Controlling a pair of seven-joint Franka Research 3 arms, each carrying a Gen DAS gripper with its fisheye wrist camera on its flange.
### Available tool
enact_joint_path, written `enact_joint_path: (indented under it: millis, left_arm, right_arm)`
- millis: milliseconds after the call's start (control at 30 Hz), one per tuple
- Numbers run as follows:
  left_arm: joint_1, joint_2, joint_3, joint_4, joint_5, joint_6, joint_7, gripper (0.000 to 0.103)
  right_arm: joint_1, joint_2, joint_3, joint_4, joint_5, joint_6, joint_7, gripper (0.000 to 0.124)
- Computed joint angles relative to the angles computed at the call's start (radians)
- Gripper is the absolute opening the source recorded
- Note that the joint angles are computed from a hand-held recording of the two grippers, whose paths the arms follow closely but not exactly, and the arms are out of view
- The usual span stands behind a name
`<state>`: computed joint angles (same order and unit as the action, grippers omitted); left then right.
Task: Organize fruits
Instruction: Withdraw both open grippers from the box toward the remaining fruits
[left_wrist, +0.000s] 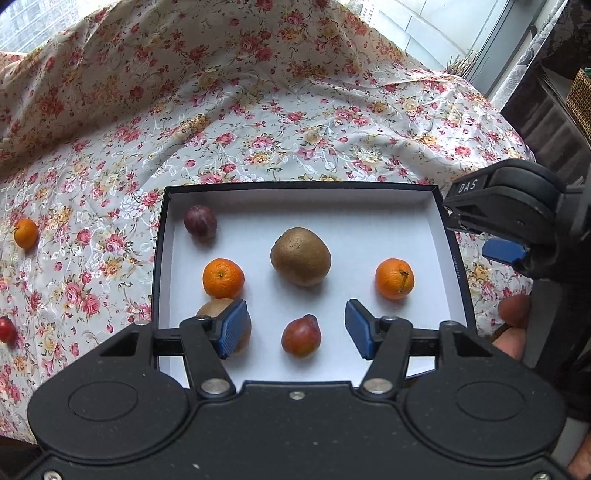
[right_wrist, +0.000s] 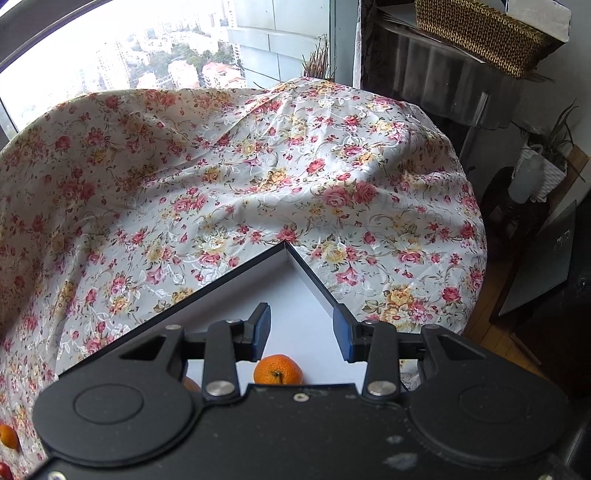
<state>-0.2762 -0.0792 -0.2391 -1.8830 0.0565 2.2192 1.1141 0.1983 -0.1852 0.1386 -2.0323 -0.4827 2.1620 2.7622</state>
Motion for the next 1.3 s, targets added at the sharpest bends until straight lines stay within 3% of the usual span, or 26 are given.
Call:
enact_joint_path:
  millis: [233, 667, 1133, 1300]
  left_arm:
    - [0.023, -0.038, 0.017, -0.048, 0.059, -0.004, -0.002, 0.063]
    - [0.145, -0.066, 0.087, -0.123, 0.156, 0.007, -0.027, 0.063]
    - [0.329, -0.015, 0.176, -0.113, 0.266, 0.021, -0.072, 0.063]
    - [0.386, -0.010, 0.211, -0.125, 0.229, 0.027, -0.042, 0.063]
  right_arm:
    - [0.009, 0.024, -0.013, 0.019, 0.110, 0.038, -0.027, 0.040]
    - [0.097, 0.148, -0.006, 0.165, 0.110, 0.016, -0.083, 0.040]
    - [0.274, 0.406, -0.029, 0.475, 0.175, -0.013, -0.211, 0.040]
    - [0.353, 0.547, -0.044, 0.656, 0.214, -0.055, -0.265, 0.040]
